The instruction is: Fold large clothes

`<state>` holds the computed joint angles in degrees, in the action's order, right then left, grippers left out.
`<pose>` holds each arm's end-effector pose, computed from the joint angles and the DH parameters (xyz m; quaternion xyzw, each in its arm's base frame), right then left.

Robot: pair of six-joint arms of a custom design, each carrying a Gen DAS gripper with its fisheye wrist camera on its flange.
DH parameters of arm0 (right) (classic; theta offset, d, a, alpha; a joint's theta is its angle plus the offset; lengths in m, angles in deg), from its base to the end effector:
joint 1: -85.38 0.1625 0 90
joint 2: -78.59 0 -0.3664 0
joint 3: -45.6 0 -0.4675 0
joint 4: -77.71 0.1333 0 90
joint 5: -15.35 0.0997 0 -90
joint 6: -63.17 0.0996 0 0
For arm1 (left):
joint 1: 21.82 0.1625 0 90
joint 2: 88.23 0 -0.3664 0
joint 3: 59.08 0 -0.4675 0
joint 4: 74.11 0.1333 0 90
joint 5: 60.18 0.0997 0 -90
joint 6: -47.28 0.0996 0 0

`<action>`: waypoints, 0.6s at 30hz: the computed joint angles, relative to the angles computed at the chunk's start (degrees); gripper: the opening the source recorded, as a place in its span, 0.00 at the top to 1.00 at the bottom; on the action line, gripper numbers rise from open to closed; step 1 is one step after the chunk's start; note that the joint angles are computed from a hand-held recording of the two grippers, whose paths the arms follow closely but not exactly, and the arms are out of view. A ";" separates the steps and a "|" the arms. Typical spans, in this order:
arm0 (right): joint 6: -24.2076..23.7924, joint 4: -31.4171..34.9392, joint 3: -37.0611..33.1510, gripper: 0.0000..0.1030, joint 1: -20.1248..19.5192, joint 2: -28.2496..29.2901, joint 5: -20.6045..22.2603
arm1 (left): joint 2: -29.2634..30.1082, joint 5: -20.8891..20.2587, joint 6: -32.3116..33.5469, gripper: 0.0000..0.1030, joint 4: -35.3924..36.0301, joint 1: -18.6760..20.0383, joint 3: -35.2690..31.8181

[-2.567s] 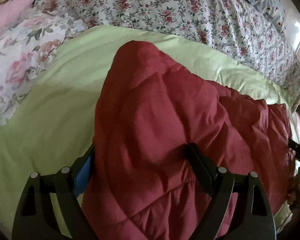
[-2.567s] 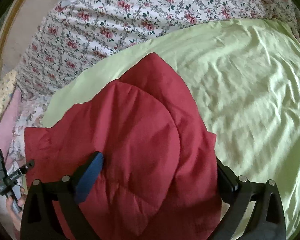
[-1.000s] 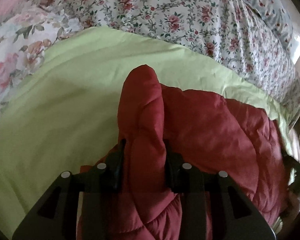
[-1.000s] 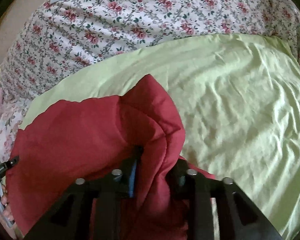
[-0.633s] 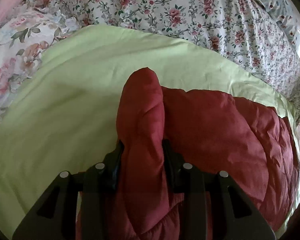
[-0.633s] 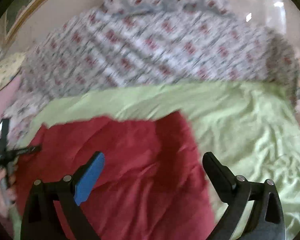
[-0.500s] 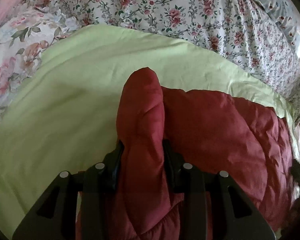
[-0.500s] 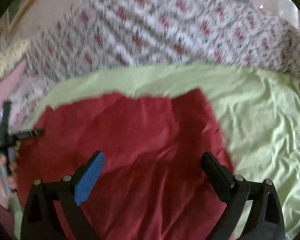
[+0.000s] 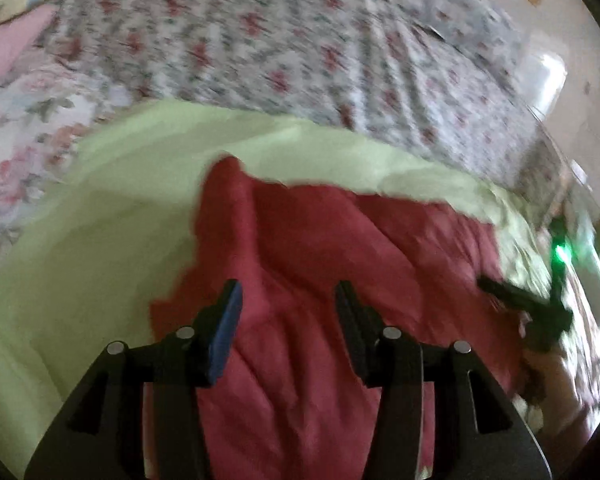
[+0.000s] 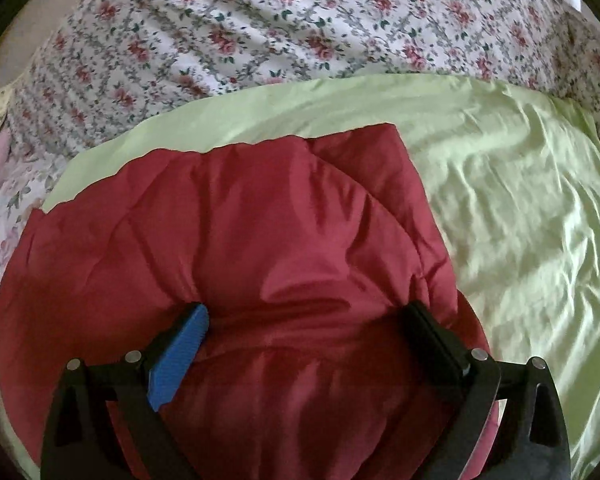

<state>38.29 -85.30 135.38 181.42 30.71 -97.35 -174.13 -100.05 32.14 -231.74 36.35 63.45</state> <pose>0.1708 -0.7125 0.0949 0.2009 -0.9244 0.2283 0.2301 -0.0959 -0.5522 0.2457 0.0147 0.8801 -0.3847 0.2780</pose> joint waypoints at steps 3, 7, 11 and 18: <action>0.92 0.61 -0.41 0.05 -0.31 0.10 0.13 | 0.49 -2.52 -0.53 0.55 2.63 -0.89 0.46; 1.37 0.57 -0.68 0.05 -0.27 0.45 -0.48 | 5.61 0.60 0.34 0.46 3.81 -0.93 -1.61; 2.85 1.38 -1.05 0.04 -0.55 0.36 -0.51 | 9.35 0.95 2.35 0.42 2.29 0.95 -4.25; 2.39 -2.46 4.92 0.04 -0.10 -4.65 2.14 | 10.52 -0.40 1.86 0.42 2.47 2.88 -5.64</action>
